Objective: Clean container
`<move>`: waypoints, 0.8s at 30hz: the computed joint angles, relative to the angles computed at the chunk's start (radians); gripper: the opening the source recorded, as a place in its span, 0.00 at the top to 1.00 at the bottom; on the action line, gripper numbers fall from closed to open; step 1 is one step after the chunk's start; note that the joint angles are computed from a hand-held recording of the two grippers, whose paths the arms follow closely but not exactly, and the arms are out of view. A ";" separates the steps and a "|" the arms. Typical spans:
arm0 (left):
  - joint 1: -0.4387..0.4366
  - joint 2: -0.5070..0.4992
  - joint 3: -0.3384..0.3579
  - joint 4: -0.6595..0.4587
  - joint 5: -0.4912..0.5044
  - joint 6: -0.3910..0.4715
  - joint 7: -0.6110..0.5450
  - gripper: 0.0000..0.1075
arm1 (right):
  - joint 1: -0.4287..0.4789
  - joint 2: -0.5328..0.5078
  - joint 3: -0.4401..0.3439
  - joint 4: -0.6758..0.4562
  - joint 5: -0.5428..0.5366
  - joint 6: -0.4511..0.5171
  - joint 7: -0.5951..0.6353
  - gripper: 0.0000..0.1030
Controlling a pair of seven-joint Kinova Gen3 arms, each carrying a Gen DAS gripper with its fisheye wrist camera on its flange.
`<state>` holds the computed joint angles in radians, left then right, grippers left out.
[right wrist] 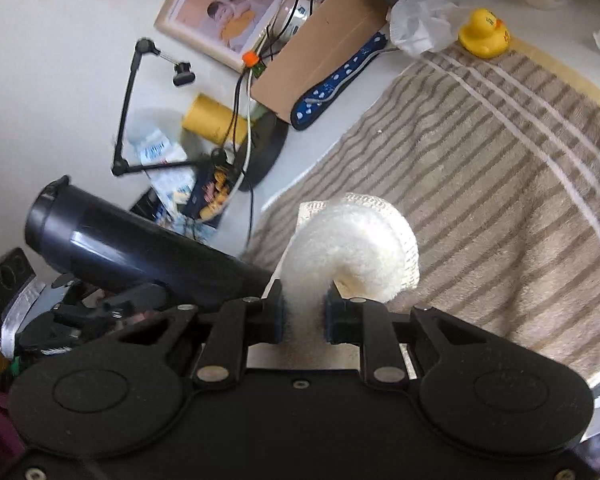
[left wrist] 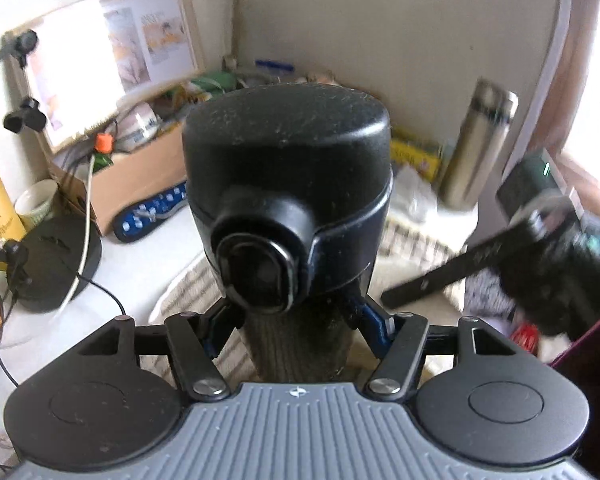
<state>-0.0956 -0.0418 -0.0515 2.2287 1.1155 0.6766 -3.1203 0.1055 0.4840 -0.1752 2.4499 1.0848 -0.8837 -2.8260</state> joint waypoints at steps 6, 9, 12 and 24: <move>0.011 -0.054 -0.007 -0.028 0.001 0.012 0.054 0.40 | 0.037 0.089 -0.006 -0.031 0.089 -0.093 -0.028 0.82; 0.019 -0.056 -0.018 -0.048 -0.018 0.051 0.087 0.40 | 0.077 0.167 -0.019 -0.015 0.078 -0.205 -0.024 0.82; 0.027 -0.066 -0.018 -0.049 -0.030 0.077 0.086 0.40 | 0.121 0.258 -0.043 0.004 0.038 -0.327 -0.026 0.82; 0.028 -0.097 -0.030 -0.018 0.110 0.195 -0.048 0.40 | 0.144 0.437 -0.067 0.045 -0.037 -0.577 -0.061 0.82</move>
